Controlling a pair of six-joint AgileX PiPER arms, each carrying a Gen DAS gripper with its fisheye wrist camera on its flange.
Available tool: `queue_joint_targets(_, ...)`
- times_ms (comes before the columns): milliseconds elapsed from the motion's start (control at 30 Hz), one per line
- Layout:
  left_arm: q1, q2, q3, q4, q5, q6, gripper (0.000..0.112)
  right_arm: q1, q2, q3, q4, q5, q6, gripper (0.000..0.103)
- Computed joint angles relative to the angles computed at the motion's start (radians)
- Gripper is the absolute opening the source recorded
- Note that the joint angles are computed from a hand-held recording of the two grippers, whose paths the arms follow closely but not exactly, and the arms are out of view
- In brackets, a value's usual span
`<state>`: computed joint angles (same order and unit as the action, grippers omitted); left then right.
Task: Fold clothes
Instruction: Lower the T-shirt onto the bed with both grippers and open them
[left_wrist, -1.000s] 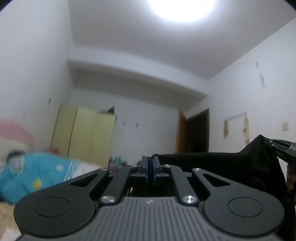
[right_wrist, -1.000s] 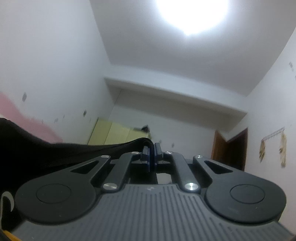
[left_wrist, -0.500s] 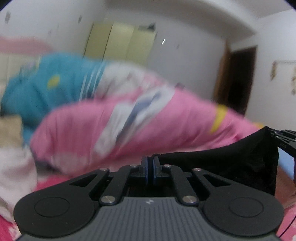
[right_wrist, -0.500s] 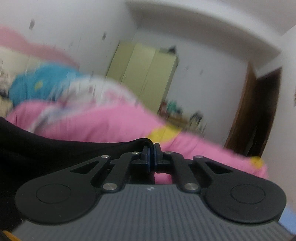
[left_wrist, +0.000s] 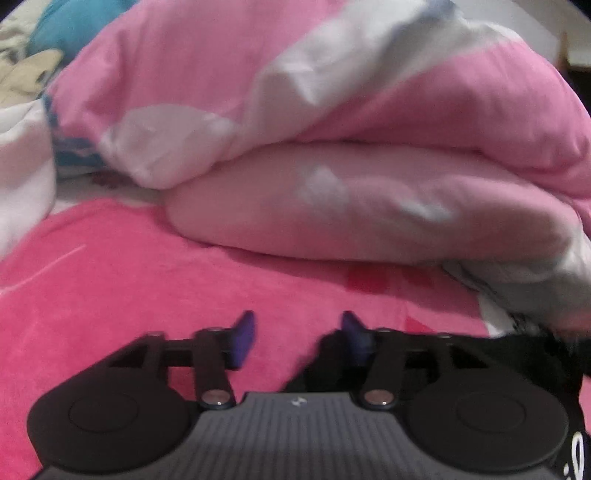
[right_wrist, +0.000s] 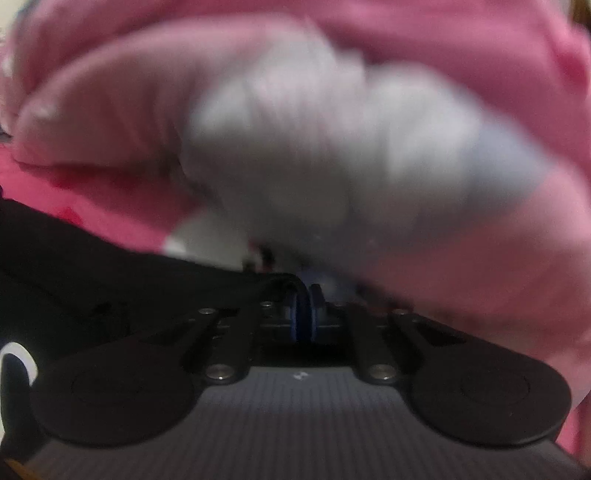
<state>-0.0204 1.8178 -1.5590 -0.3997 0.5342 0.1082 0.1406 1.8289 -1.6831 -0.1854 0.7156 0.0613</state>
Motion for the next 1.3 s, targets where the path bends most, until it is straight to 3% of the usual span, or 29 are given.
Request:
queue_joint_targets(133, 0.039, -0.083, 0.057, -0.131, -0.008, 0.135, 0.062, -0.098, -0.133, 0.098, 0.273, -0.003, -0.1, 0.051)
queue_joint_targets(167, 0.044, -0.111, 0.076, -0.157, -0.011, 0.179, 0.066, -0.13, -0.174, 0.125, 0.354, 0.002, -0.133, 0.057)
queue_joint_targets(300, 0.039, -0.222, 0.15, -0.227, 0.023, 0.369, 0.083, -0.295, -0.376, 0.232, 0.691, 0.154, -0.298, 0.057)
queue_joint_targets(367, 0.01, -0.239, 0.164, -0.178, 0.052, 0.393, 0.084, -0.352, -0.483, 0.305, 0.8, 0.262, -0.379, 0.058)
queue_joint_targets(467, -0.074, -0.231, 0.164, 0.029, 0.074, 0.286, 0.081, -0.32, -0.609, 0.415, 0.795, 0.346, -0.412, 0.057)
queue_joint_targets(533, -0.128, -0.206, 0.157, 0.189, 0.076, 0.15, 0.071, -0.243, -0.686, 0.492, 0.722, 0.348, -0.385, 0.057)
queue_joint_targets(600, -0.148, -0.177, 0.159, 0.276, 0.059, 0.036, 0.056, -0.142, -0.732, 0.565, 0.633, 0.305, -0.339, 0.056)
queue_joint_targets(633, -0.152, -0.166, 0.161, 0.302, 0.051, -0.008, 0.054, -0.105, -0.743, 0.598, 0.603, 0.286, -0.321, 0.051)
queue_joint_targets(700, -0.158, -0.156, 0.174, 0.355, 0.022, -0.08, 0.045, -0.036, -0.748, 0.647, 0.523, 0.255, -0.251, 0.023)
queue_joint_targets(767, -0.161, -0.158, 0.189, 0.379, -0.001, -0.107, 0.042, -0.033, -0.767, 0.686, 0.524, 0.225, -0.251, 0.003)
queue_joint_targets(867, -0.166, -0.159, 0.195, 0.402, -0.021, -0.141, 0.033, -0.073, -0.813, 0.684, 0.534, 0.174, -0.267, 0.002)
queue_joint_targets(1000, -0.175, -0.158, 0.201, 0.437, -0.048, -0.192, 0.025, -0.283, -0.808, 0.607, 0.645, 0.161, -0.385, 0.002)
queue_joint_targets(1167, -0.185, -0.155, 0.206, 0.486, -0.078, -0.262, 0.022, -0.442, -0.692, 0.509, 0.672, 0.068, -0.432, 0.002)
queue_joint_targets(1300, -0.182, -0.146, 0.199, 0.48, -0.084, -0.271, 0.022, -0.484, -0.562, 0.43, 0.602, -0.045, -0.373, 0.002)
